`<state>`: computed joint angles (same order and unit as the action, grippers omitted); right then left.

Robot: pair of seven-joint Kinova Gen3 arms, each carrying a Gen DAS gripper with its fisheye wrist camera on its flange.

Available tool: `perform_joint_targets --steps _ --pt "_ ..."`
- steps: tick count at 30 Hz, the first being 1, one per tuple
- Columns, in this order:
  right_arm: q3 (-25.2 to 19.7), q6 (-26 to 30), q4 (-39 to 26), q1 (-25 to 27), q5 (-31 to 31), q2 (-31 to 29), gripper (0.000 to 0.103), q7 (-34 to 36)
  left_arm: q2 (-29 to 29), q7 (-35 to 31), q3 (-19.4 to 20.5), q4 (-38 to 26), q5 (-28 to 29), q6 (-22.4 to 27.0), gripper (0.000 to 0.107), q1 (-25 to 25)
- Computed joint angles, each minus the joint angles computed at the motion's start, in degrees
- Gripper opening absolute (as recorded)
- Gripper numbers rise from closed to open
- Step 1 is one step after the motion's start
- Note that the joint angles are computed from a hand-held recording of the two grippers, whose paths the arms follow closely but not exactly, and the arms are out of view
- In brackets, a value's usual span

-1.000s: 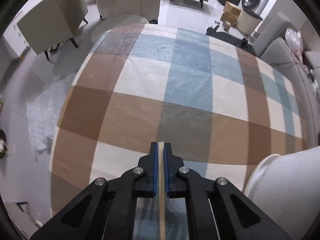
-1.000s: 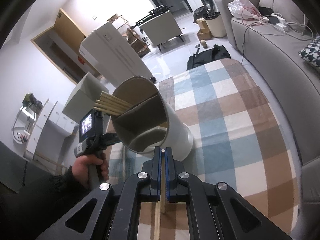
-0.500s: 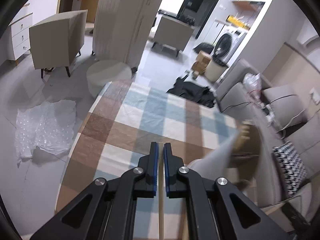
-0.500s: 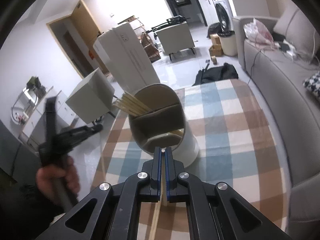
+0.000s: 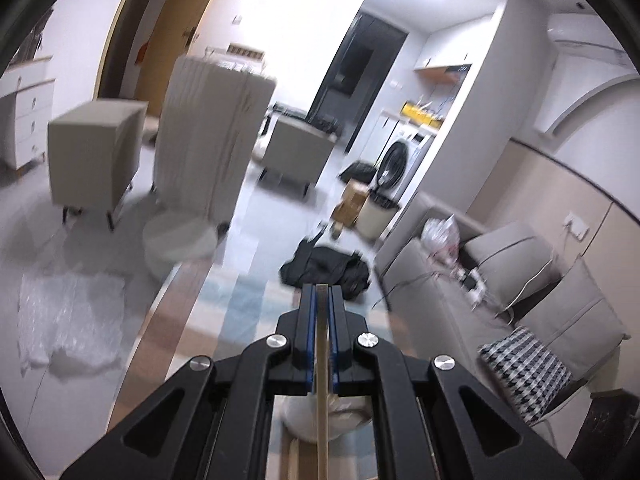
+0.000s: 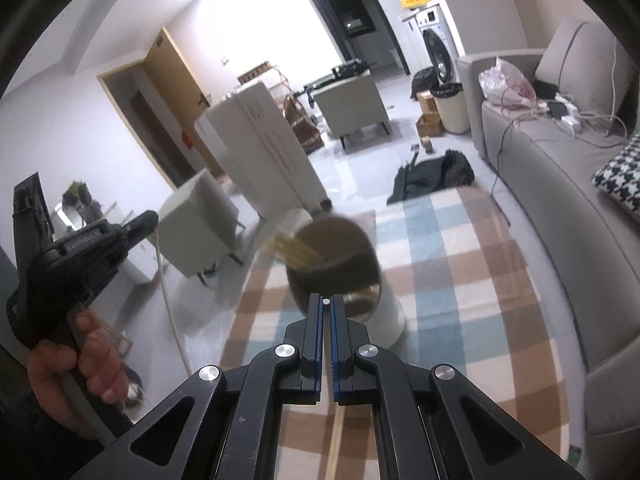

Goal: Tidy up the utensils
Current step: 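Carry both held chopsticks above the white holder's opening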

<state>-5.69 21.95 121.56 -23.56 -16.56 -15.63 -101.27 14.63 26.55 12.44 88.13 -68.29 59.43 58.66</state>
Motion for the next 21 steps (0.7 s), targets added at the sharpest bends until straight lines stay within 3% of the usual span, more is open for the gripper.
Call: perform_joint_targets --steps 7,13,21 --pt "1.7 4.9 -9.4 2.0 2.2 0.5 0.003 1.8 3.6 -0.5 -2.8 -5.0 -6.6 0.7 0.001 0.1" --pt "2.0 8.4 -21.0 3.3 3.1 6.5 0.003 6.9 8.6 1.7 -6.7 -7.8 -12.4 -1.2 0.001 0.2" --pt "1.2 9.9 -28.9 6.1 -3.2 15.7 0.003 16.7 13.1 6.8 -10.3 -7.3 -15.3 -4.7 0.001 -0.7"
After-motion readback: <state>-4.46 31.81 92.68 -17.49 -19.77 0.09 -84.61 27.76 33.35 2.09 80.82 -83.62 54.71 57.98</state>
